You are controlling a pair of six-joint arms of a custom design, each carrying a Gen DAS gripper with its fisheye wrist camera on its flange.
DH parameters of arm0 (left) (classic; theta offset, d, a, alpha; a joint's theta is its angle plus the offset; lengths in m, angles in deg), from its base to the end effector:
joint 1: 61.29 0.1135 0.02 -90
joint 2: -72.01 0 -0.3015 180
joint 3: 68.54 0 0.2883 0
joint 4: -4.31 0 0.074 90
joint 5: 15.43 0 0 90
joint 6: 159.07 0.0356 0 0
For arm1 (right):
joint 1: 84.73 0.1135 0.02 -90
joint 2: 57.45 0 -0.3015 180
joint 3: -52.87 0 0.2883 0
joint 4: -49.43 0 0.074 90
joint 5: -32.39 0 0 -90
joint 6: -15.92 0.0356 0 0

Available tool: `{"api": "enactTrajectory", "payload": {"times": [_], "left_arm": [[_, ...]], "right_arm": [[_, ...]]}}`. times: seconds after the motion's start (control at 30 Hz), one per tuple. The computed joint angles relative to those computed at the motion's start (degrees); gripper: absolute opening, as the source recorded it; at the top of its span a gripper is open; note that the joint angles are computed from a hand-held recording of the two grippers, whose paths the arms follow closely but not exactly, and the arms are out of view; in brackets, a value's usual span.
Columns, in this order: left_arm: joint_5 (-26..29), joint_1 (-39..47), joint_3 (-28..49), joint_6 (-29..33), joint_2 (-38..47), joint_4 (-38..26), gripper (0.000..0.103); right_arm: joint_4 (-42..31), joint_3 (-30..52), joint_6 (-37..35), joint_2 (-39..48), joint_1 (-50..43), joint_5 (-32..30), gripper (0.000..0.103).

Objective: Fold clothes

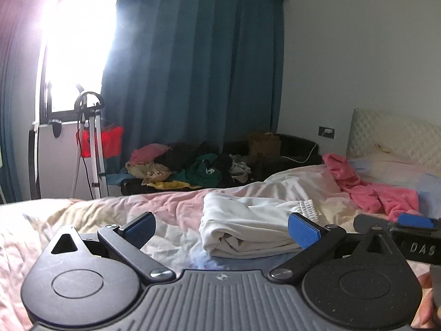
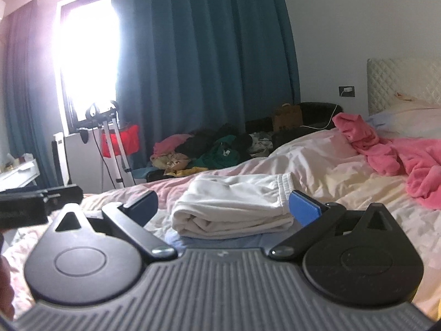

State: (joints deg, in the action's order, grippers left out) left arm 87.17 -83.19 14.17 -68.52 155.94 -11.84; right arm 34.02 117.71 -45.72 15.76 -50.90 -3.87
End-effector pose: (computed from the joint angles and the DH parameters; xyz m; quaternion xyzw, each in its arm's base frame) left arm 0.3498 -0.1490 0.3747 0.2197 0.7729 -0.1959 0.5621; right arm 0.2694 0.1460 0.3219 0.2110 0.7581 -0.0725 0.6128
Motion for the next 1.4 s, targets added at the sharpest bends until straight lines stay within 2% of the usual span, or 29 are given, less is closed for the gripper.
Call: {"api": "enactTrajectory", "payload": {"times": [0.2,0.33,0.8,1.4], "left_arm": [[-1.86,-1.03,-2.36,1.40,2.11,3.42,0.103],[-3.10,-1.58,-4.18,2.14,2.83,6.20,0.103],[-3.72,-1.48,-3.21,1.15,6.23,5.68,0.103],[-4.29,-1.59,-3.96,0.92,5.55,6.44,0.103]], "right_arm": [[9.73,-6.06,0.82,2.21,-0.33,-0.64,0.103],[12.33,-7.31,-1.18,4.46,-0.96,-0.35,0.103],[11.73,-7.32,0.09,5.77,-2.59,-1.63,0.103],[8.63,-5.91,1.47,6.84,-2.43,-1.83,0.103]]}}
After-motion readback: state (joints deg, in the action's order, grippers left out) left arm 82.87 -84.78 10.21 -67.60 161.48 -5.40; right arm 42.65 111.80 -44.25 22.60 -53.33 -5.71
